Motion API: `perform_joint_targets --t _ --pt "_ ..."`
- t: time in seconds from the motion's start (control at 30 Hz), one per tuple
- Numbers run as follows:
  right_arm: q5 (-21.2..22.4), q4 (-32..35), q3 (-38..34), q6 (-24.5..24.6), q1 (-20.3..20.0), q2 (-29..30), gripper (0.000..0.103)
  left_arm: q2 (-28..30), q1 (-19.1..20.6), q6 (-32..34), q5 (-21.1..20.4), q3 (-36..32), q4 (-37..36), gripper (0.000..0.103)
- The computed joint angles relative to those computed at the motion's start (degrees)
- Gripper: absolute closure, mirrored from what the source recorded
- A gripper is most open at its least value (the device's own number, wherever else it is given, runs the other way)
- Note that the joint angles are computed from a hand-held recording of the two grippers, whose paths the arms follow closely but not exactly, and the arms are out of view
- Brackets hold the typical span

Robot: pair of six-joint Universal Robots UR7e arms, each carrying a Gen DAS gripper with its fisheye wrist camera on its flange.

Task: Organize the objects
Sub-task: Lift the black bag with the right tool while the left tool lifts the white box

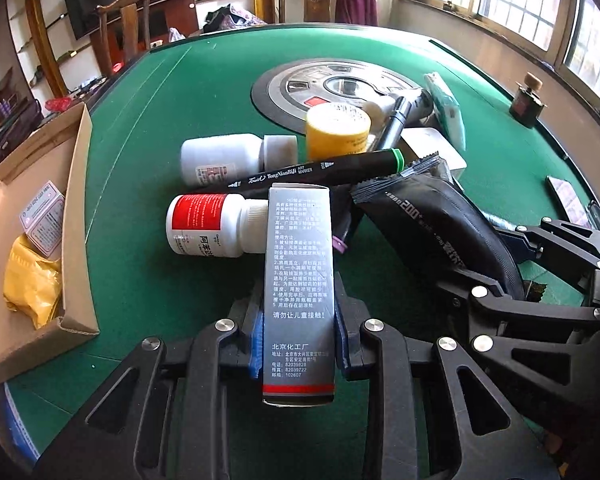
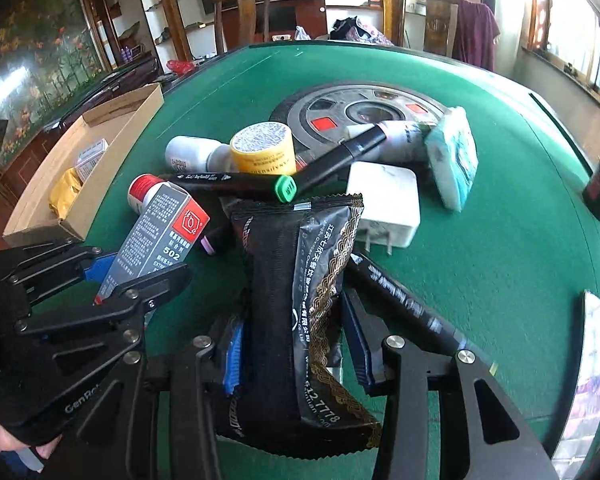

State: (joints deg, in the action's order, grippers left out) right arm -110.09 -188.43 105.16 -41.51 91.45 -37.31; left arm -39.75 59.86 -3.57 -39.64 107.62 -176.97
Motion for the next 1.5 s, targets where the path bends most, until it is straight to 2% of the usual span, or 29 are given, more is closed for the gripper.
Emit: perform_joint_targets --t 0.1,0.5,0.63,0.9,1.13,1.5 --pt "1.5 1.15 -0.09 0.9 -0.54 -0.51 0.059 0.11 0.18 0.24 -0.3 -0.06 -0.78 0.076" --pt "2.62 2.15 -0.27 -0.07 -0.56 -0.63 0.059 -1.64 0.44 -1.34 -0.73 1.45 0.35 0.077" --pt "3.05 1.45 0.22 -1.07 -0.39 -0.72 0.06 -1.39 0.51 -1.07 -0.3 1.35 -0.18 0.077" --pt "4.89 4.4 0.21 -0.35 -0.88 -1.47 0.06 -0.63 0.93 0.5 -0.3 0.11 -0.67 0.076" --pt "6.16 5.25 0.48 -0.22 -1.09 -1.94 0.06 -1.76 1.36 0.26 -2.68 1.59 -3.14 0.077" --pt "8.08 4.5 1.64 -0.55 -1.36 -2.87 0.06 -2.18 1.46 -0.93 -2.19 0.86 0.22 0.077"
